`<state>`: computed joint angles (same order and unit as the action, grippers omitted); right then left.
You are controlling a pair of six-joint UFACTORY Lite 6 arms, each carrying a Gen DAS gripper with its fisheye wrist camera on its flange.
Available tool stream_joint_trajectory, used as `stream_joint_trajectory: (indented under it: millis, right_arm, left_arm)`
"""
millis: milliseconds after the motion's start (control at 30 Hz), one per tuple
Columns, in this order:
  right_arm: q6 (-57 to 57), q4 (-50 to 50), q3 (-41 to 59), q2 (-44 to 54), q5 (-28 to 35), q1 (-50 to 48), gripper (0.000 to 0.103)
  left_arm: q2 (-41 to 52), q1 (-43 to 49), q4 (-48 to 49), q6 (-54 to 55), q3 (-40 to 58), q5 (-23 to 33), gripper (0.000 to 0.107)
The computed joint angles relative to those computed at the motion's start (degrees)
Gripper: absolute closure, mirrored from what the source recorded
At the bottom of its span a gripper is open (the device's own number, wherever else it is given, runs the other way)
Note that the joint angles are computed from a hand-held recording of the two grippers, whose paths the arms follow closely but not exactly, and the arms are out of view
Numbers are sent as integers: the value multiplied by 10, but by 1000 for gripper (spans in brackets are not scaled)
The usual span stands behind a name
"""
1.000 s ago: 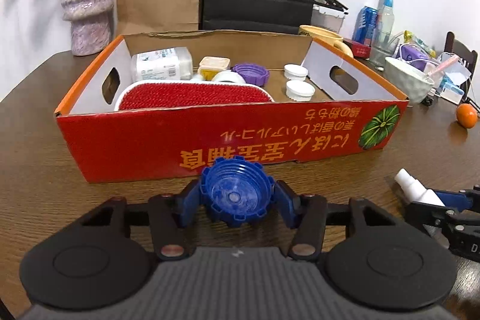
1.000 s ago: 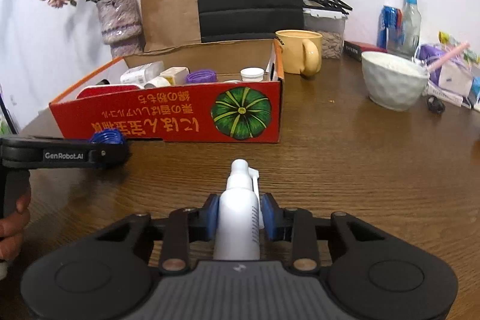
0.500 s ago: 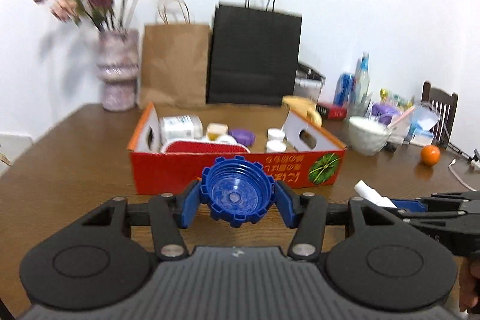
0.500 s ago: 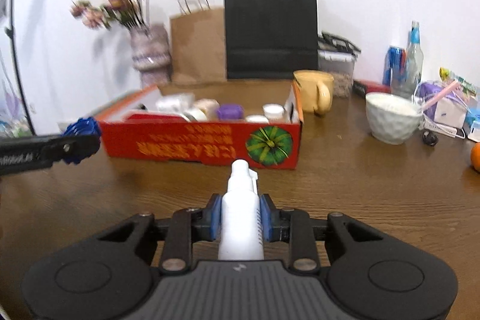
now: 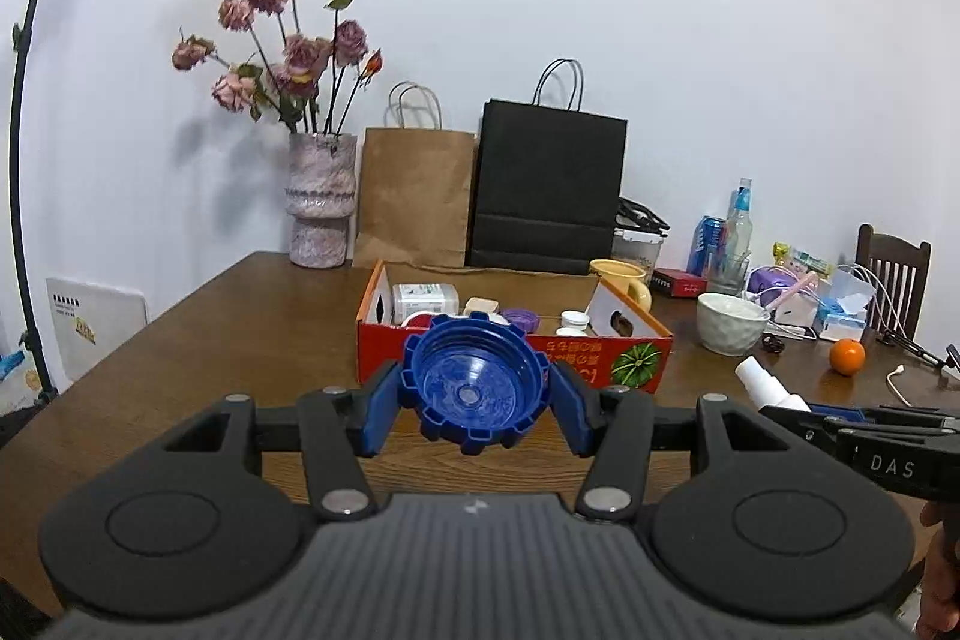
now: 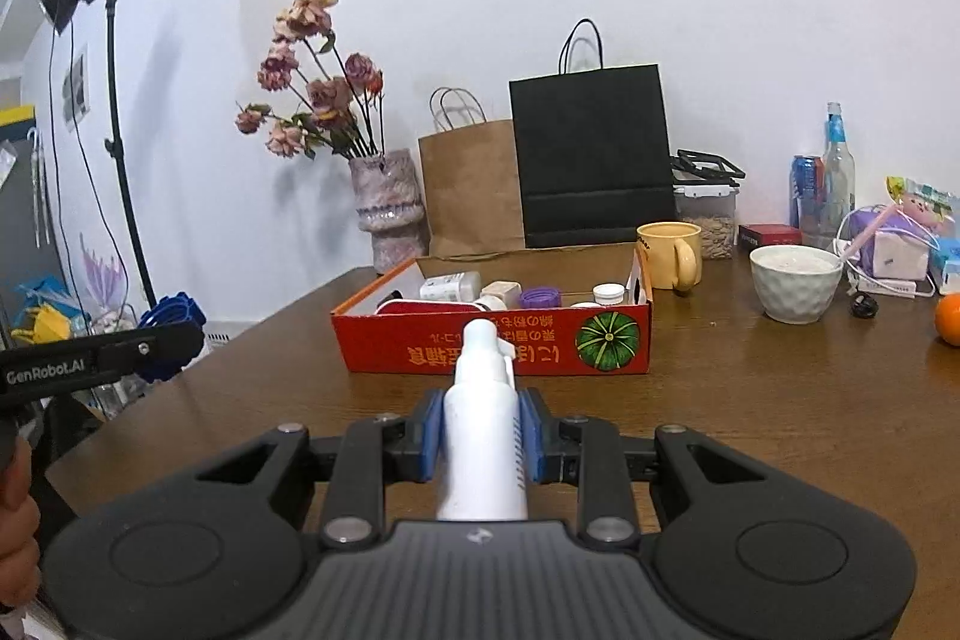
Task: Organize rigid objects
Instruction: 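Lift the blue cap with the left gripper while the right carries the spray bottle toward the box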
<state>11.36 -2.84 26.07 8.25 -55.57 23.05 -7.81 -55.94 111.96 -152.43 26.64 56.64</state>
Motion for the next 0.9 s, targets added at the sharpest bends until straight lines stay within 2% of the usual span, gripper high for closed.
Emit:
stream_joint_trajectory:
  millis: [133, 400, 767, 900]
  right_arm:
    - [4, -5, -18, -15, -7, -1, 76]
    - [3, -5, -3, -12, -12, 7, 76]
    - [21, -62, 72, 13, 2, -17, 76]
    - [58, -117, 129, 25, 27, -53, 76]
  left_arm:
    - [-16, -34, -34, 24, 0, 24, 53]
    - [-27, -35, -38, 37, -3, 24, 53]
    - [-32, 12, -18, 58, 20, -10, 53]
    - [-10, 73, 39, 63, 73, -60, 53]
